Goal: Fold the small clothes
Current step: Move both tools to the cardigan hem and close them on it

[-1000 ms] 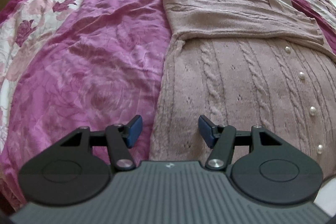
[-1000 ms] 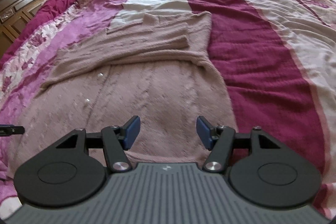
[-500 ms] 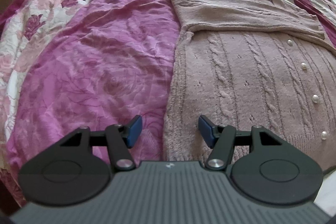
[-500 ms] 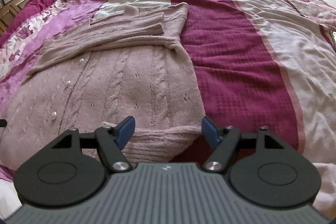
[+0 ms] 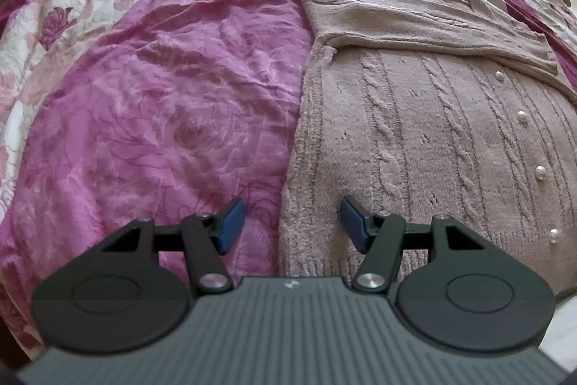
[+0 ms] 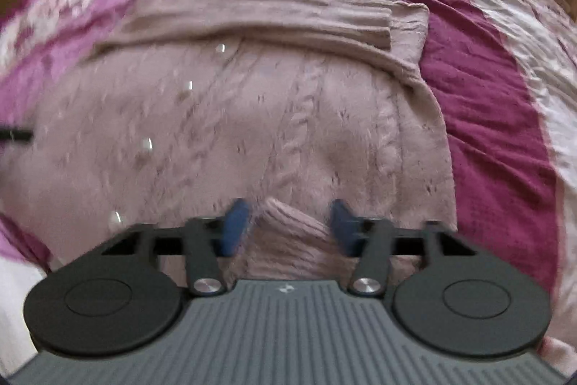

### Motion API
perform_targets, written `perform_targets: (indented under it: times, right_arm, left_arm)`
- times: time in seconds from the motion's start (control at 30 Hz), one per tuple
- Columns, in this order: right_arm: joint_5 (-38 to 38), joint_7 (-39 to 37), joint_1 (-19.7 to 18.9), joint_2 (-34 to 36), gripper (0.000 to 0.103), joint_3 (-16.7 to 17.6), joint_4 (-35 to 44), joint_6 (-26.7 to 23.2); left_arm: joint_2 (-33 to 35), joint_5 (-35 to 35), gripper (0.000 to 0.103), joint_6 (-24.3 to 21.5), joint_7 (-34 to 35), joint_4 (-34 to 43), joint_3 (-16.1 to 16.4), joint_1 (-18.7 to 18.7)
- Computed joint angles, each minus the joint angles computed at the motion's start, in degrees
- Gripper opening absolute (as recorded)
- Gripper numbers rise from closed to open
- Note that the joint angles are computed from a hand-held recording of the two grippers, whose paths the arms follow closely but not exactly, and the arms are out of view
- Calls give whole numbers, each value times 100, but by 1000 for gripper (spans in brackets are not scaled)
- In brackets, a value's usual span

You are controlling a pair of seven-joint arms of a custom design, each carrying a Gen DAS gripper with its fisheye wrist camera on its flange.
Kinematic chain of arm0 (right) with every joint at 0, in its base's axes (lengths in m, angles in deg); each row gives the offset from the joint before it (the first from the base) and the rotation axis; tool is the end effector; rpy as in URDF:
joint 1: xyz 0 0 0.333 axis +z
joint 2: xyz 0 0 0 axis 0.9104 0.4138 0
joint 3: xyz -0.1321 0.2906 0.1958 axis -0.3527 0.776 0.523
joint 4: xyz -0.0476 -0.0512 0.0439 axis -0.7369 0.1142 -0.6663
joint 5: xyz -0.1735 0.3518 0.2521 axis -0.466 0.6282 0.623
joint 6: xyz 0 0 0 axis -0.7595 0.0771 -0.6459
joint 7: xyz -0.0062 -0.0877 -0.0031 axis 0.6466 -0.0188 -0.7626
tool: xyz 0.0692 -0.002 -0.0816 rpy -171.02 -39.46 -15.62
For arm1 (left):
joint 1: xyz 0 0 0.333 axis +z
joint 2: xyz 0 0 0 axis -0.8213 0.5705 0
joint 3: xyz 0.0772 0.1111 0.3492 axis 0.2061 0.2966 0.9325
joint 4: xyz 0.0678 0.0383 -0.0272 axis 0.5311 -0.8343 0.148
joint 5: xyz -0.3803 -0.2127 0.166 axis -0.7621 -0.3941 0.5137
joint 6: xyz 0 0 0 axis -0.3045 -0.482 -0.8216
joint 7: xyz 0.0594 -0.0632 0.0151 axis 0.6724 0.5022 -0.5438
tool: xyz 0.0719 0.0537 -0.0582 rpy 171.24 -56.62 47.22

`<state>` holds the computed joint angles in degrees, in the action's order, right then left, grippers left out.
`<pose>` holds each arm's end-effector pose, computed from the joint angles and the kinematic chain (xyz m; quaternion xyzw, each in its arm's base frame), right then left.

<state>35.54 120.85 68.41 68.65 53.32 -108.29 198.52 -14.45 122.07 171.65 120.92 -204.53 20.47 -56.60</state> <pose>0.6727 0.0258 0.3943 -0.7943 0.5240 -0.1571 0.2644 0.6337 -0.0900 0.3859 -0.7489 0.5901 -0.1912 0.2332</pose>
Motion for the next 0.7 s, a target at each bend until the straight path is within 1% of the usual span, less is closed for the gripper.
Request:
perform_targets:
  times: [0.07,0.2,0.33,0.4,0.43,0.47,0.5,0.53,0.57,0.6,0.63,0.7]
  right_arm:
    - [-283,69,38,-123,29,-76,-152,36]
    - [-964,338,50,-459,28,-283,-488,-24]
    - [-1488,763,-38,-685,29,-455,-639,-373]
    - [-1748,1016,-75,-747,29,-507,-715,-426]
    - [-1944,1172,-95,-786,32,-537,-752,-448]
    - [-2026,1241,-118,-812,37,-550,-764,-457]
    - [-2033,1272,-137,-830,39,-551,-787,-408]
    - [-1905,1218,-163,-851,46,-549,-795,-348]
    - [-1680,1089,-188,-860,54,-541,-780,-333]
    - [-1389,948,-209,-839,59,-530,-732,-333]
    - [-1096,831,-231,-814,68,-522,-684,-335]
    - [-790,867,-265,-707,69,-520,-536,-447]
  left_arm:
    - [-6,-130,60,40,78,-25,-15,31]
    - [-2,-206,60,29,210,-19,-24,32]
    - [12,-285,60,-4,329,2,-35,31]
    - [12,-368,60,-16,439,3,-51,40]
    - [9,-466,60,-20,550,-1,-72,55]
    - [5,-587,61,-18,679,-8,-97,72]
    - [0,-682,61,-19,780,-15,-113,80]
    - [-8,-834,61,-11,939,-30,-142,102]
    - [-17,-1026,61,1,1128,-46,-177,129]
    - [-24,-1177,62,11,1271,-62,-199,143]
    - [-28,-1351,63,21,1439,-75,-226,161]
    - [-32,-1521,63,-5,1656,-83,-241,155]
